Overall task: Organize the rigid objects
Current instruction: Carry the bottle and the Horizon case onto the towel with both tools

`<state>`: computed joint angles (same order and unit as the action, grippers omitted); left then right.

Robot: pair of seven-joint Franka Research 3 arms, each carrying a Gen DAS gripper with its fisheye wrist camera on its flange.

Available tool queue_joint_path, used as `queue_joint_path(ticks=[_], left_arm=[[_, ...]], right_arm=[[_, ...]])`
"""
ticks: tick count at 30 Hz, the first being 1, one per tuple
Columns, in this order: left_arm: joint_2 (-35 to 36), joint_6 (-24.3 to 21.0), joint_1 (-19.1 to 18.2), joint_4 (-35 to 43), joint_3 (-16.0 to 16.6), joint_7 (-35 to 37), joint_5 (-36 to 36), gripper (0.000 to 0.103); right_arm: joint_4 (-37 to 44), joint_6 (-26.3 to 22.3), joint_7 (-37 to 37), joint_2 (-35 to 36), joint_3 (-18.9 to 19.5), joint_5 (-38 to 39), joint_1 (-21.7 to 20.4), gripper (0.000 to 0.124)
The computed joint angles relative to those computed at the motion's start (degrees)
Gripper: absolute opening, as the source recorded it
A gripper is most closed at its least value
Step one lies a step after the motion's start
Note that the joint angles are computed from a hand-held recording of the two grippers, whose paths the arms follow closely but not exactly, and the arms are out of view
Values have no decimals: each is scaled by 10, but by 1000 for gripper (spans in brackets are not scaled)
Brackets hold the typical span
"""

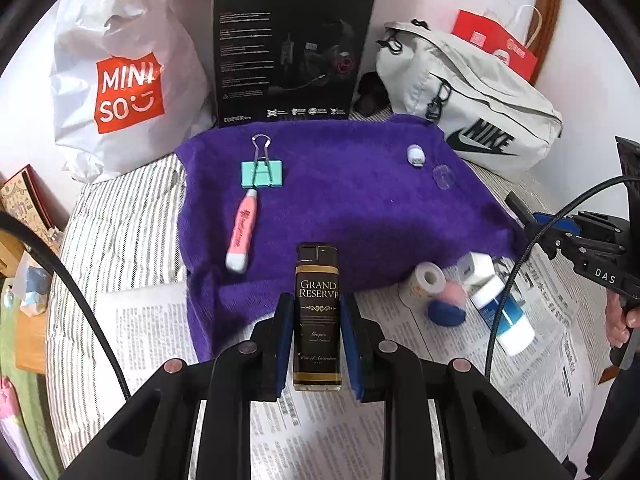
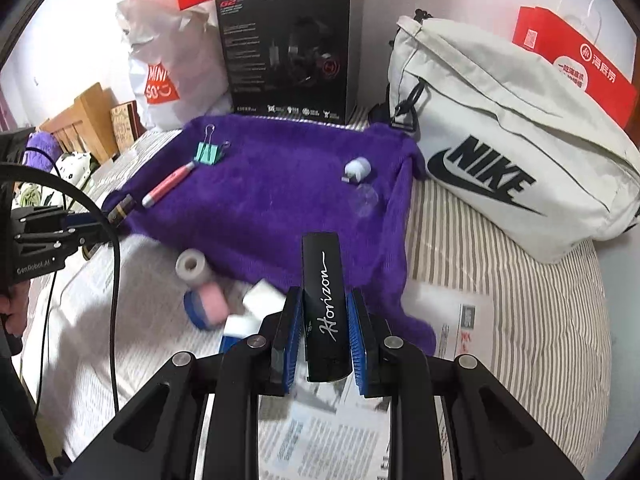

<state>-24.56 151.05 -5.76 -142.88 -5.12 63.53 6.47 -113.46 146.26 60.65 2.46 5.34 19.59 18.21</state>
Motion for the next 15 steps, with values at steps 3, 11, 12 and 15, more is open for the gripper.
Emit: queue_joint_path(ticks=[3, 11, 12, 15], left_arm=[[9, 7, -3, 6, 10, 12, -11, 22], [41, 3, 9, 32, 17, 33, -25, 22], [47, 1, 12, 37, 16, 33, -25, 22], [59, 1, 16, 46, 18, 41, -31, 22]], right_arm=[[23, -2, 5, 19, 0, -6, 1, 22], [74, -12, 23, 63, 0, -19, 4, 22], [79, -14, 27, 68, 0, -22, 4, 22], [95, -15, 39, 82, -1, -31, 5, 22]])
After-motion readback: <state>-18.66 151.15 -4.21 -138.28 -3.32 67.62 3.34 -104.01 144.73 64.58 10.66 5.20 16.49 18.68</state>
